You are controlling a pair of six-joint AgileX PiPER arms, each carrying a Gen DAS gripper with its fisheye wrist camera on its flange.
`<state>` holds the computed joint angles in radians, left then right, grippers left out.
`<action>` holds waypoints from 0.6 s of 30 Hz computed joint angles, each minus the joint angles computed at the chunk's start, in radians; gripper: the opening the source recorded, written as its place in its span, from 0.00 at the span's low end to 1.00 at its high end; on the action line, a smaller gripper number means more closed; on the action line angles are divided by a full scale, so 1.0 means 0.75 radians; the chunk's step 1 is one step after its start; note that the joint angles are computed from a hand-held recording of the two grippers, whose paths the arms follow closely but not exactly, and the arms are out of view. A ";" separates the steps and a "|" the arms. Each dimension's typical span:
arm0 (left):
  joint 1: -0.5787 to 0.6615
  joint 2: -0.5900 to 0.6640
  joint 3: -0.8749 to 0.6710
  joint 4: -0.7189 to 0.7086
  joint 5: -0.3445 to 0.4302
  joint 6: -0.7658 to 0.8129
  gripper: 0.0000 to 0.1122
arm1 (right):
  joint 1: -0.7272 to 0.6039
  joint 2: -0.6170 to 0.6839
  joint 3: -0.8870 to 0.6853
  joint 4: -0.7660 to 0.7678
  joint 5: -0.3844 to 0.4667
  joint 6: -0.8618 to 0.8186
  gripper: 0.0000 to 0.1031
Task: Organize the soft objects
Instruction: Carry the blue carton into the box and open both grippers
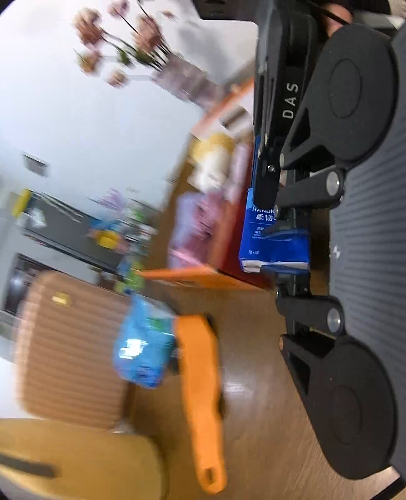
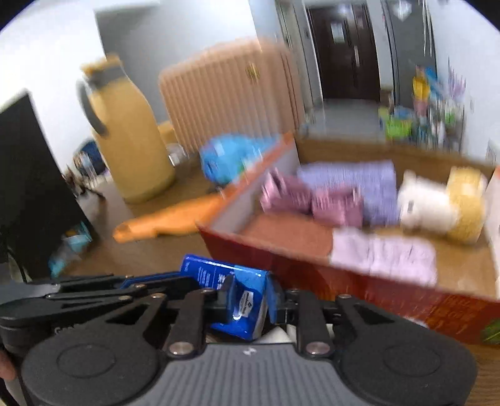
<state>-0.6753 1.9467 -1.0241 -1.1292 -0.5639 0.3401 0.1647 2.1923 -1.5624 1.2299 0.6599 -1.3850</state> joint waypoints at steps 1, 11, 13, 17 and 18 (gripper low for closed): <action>-0.044 -0.036 0.021 -0.031 -0.059 0.028 0.16 | -0.013 -0.076 0.095 0.113 -0.006 -0.133 0.19; -0.550 -0.097 0.017 -0.344 -0.219 0.147 0.16 | -0.503 -0.644 0.967 0.541 0.412 -0.857 0.19; -0.607 -0.022 -0.027 -0.403 -0.171 0.133 0.16 | -0.625 -0.640 1.072 0.481 0.435 -0.867 0.19; -0.635 0.132 -0.146 -0.486 0.003 0.170 0.16 | -0.818 -0.537 1.175 0.372 0.415 -0.854 0.19; -0.634 0.151 -0.158 -0.480 0.022 0.160 0.16 | -0.853 -0.513 1.185 0.353 0.416 -0.855 0.18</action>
<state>-1.1508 2.0599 -1.1422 -1.4895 -0.5477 0.4601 -0.4754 1.8079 -0.6739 1.4945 0.9720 -2.0265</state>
